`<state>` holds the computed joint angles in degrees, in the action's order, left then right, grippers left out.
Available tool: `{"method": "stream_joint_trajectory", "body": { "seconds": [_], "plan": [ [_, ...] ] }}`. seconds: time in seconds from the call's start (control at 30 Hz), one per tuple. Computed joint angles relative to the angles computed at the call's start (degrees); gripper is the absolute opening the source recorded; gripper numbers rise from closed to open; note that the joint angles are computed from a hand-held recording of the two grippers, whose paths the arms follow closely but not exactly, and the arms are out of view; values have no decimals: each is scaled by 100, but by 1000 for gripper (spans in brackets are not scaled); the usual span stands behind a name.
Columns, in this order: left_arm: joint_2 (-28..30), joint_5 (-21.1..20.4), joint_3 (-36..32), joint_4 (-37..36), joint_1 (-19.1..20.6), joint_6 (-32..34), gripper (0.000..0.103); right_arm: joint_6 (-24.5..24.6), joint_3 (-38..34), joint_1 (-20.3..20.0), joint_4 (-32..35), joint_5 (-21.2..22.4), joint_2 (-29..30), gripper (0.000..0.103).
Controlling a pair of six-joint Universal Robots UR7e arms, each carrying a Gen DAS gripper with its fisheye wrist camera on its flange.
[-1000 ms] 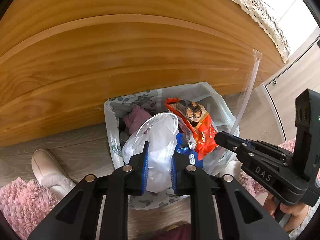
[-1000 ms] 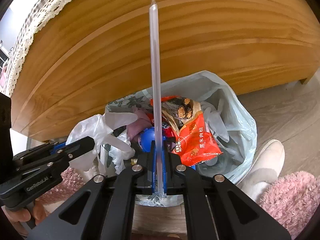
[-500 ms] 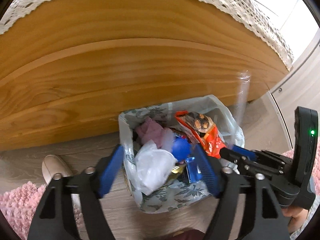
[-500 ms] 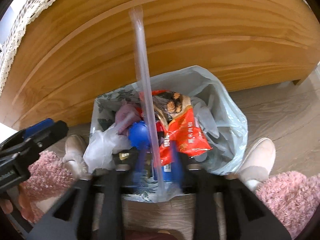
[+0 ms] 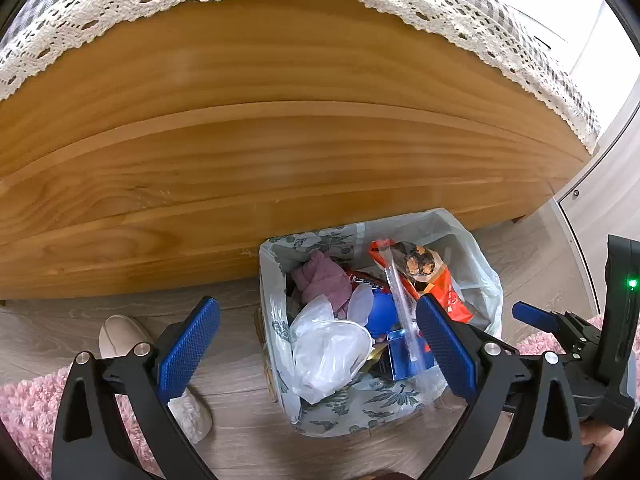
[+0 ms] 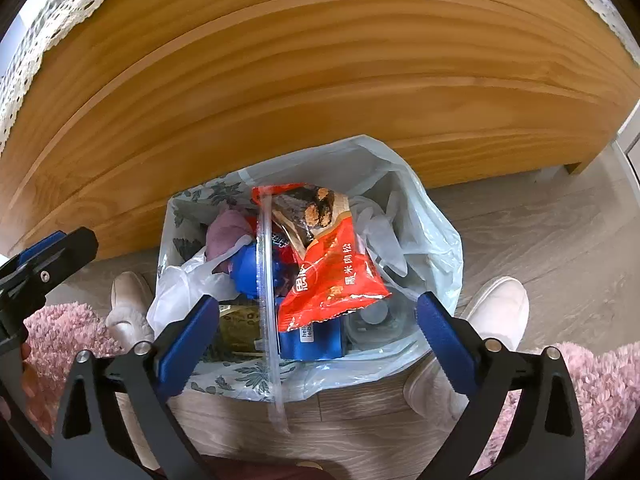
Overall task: Collect trash
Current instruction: 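Open the left tool over the bin while the right tool releases the clear stick, then raise both open tools from the bin back over the bed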
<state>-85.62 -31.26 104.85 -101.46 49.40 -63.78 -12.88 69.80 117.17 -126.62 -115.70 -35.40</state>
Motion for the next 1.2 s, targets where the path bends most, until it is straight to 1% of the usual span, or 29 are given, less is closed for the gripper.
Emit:
{"method": "stream_joint_trajectory", "body": {
  "seconds": [0.37, 0.53, 1.1, 1.2],
  "plan": [
    [-44, -16, 42, -132, 8, -59, 95, -94, 79, 29, -167, -103, -1, 95],
    [-23, 107, 45, -127, -47, 40, 95, -150, 113, 36, -261, -146, -7, 95],
    [-16, 78, 75, -228, -44, 84, 95, -273, 143, 47, -404, -192, -9, 95],
    [-24, 146, 62, -106, -72, 14, 95, -304, 144, 47, -423, -217, -13, 95]
  ]
}}
